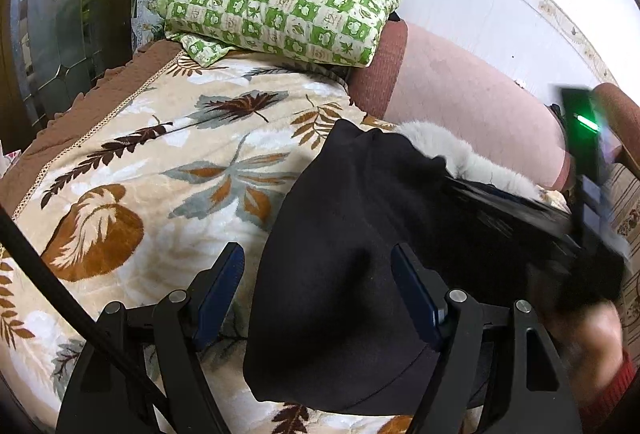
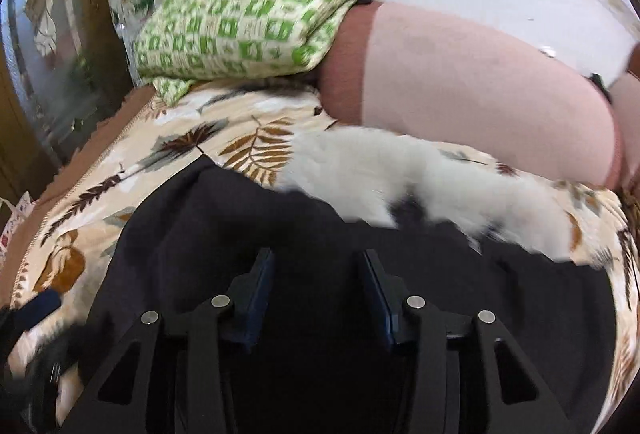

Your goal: Fold large clothes

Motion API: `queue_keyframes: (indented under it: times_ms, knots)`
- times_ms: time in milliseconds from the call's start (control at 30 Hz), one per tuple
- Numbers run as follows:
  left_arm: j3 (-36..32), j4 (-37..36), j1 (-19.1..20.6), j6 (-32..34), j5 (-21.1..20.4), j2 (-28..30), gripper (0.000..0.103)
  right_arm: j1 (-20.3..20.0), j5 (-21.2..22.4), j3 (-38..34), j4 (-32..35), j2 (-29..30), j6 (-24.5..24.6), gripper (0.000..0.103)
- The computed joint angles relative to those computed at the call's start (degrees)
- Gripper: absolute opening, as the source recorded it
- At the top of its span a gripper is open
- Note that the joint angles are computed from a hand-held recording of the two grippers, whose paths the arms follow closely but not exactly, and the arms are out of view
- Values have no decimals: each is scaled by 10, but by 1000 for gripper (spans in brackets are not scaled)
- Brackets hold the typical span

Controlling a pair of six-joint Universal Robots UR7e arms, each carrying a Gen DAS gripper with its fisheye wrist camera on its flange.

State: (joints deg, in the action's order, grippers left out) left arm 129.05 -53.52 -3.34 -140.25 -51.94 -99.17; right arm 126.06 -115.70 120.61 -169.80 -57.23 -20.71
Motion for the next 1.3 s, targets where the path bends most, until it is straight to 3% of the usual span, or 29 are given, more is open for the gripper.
queue_keyframes:
  times_ms: [167, 300, 367, 467, 533, 633, 800, 833, 867, 933, 1000, 1133, 1233, 1300]
  knots:
    - [1, 12, -1, -14, -4, -14, 75, -2, -33, -76, 55, 84, 57, 48]
    - [2, 42, -7, -49, -16, -41, 75, 3, -72, -99, 62, 117, 67, 48]
    - [4, 53, -9, -65, -22, -55, 75, 8, -64, -92, 45, 105, 67, 48]
    - [10, 55, -12, -81, -24, -72, 75, 10, 0, -50, -1, 45, 59, 48]
    - [16, 41, -8, -73, -18, -76, 75, 7, 32, -26, -4, 7, 53, 48]
    - [25, 1, 14, -34, 2, -67, 75, -2, 39, 7, -9, -33, 37, 49]
    - [40, -65, 76, 21, 4, -37, 76, -53, 14, 32, -11, -56, 30, 51]
    - [46, -76, 81, 29, 7, -39, 77, -70, 9, 35, -22, -60, 19, 71]
    - [47, -80, 83, 30, 8, -39, 80, -92, 20, 35, -19, -70, 16, 76]
    - [43, -73, 85, 27, 4, -32, 80, -110, -26, 32, -52, -71, 15, 65]
    - [42, -71, 86, 29, 5, -29, 81, -135, -86, 25, -104, -66, -1, 66]
    - [40, -69, 93, 30, 2, -21, 85, -215, -62, 24, -72, -121, 80, 69]
    - [39, -68, 96, 30, 1, -21, 85, -243, -122, 19, -78, -137, 115, 69]
    - [37, -63, 93, 25, -2, -19, 85, -266, -119, 22, -60, -168, 144, 69]
